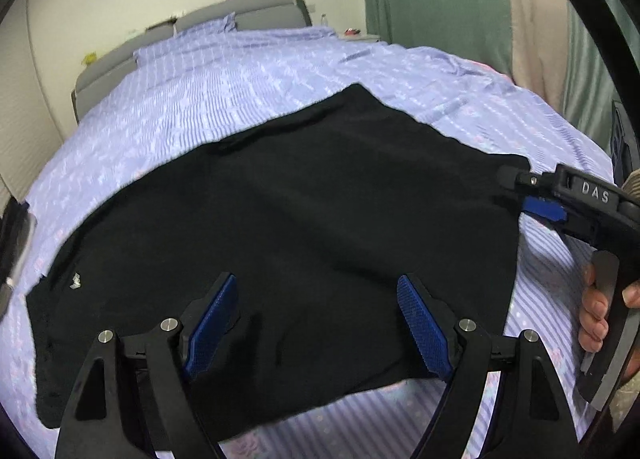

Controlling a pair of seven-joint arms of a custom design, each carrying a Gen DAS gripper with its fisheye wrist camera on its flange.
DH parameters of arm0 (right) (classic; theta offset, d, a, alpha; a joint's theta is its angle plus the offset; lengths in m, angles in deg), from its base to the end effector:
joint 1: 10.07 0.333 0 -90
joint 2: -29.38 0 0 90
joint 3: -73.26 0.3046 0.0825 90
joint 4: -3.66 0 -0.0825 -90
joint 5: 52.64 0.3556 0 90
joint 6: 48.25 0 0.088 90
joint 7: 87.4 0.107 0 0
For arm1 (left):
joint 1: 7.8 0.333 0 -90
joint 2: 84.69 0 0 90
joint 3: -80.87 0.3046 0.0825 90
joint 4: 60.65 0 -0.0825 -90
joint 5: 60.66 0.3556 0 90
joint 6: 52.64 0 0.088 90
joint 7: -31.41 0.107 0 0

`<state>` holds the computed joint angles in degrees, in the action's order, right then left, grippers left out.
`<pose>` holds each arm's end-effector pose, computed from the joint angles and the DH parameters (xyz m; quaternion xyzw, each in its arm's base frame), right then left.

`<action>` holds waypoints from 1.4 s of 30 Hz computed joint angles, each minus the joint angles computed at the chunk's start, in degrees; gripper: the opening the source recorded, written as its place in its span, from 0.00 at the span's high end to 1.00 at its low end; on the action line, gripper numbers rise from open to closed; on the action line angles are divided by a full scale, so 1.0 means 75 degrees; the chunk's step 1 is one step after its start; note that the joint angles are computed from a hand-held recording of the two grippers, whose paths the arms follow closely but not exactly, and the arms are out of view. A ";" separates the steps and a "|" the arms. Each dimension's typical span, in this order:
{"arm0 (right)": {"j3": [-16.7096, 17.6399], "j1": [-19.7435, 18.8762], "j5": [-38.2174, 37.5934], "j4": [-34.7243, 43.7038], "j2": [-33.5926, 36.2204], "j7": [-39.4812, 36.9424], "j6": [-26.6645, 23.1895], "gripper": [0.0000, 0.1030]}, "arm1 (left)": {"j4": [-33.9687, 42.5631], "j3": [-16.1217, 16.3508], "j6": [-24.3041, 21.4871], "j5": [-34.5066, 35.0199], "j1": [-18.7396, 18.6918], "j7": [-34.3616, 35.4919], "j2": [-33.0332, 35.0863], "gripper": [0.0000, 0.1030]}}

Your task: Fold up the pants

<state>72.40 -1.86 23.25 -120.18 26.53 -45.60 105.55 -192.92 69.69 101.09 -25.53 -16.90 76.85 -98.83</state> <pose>0.5337 0.0377 0.4661 -0.5884 0.6563 -0.0292 0.4714 0.4516 -0.1921 0.5095 -0.6390 0.6765 -0.2262 0.2879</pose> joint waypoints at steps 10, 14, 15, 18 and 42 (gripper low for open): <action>0.0234 -0.0085 -0.0121 0.1038 0.1095 -0.0001 0.0213 0.34 | 0.0137 0.0046 0.0112 -0.0024 0.0217 -0.0558 0.0454 0.20; 0.0291 -0.0098 -0.0628 0.1284 0.1323 0.0796 0.0500 0.66 | 0.0000 0.0154 0.0182 -0.0200 0.0234 -0.0712 0.0320 0.20; 0.0283 -0.0167 -0.0614 0.1324 0.1346 0.0969 0.0363 0.71 | -0.0027 0.0198 0.0218 -0.0305 0.0221 -0.0657 0.0292 0.20; 0.0267 -0.0316 -0.0739 0.1398 0.1290 0.1284 -0.0027 0.88 | -0.0142 0.0225 0.0022 -0.0347 0.0304 -0.0666 0.0020 0.21; 0.1766 0.2830 -0.4180 0.1812 0.0250 0.0901 0.0038 0.91 | -0.3576 0.1525 -0.2456 0.0092 0.2202 -0.0778 -0.5773 0.22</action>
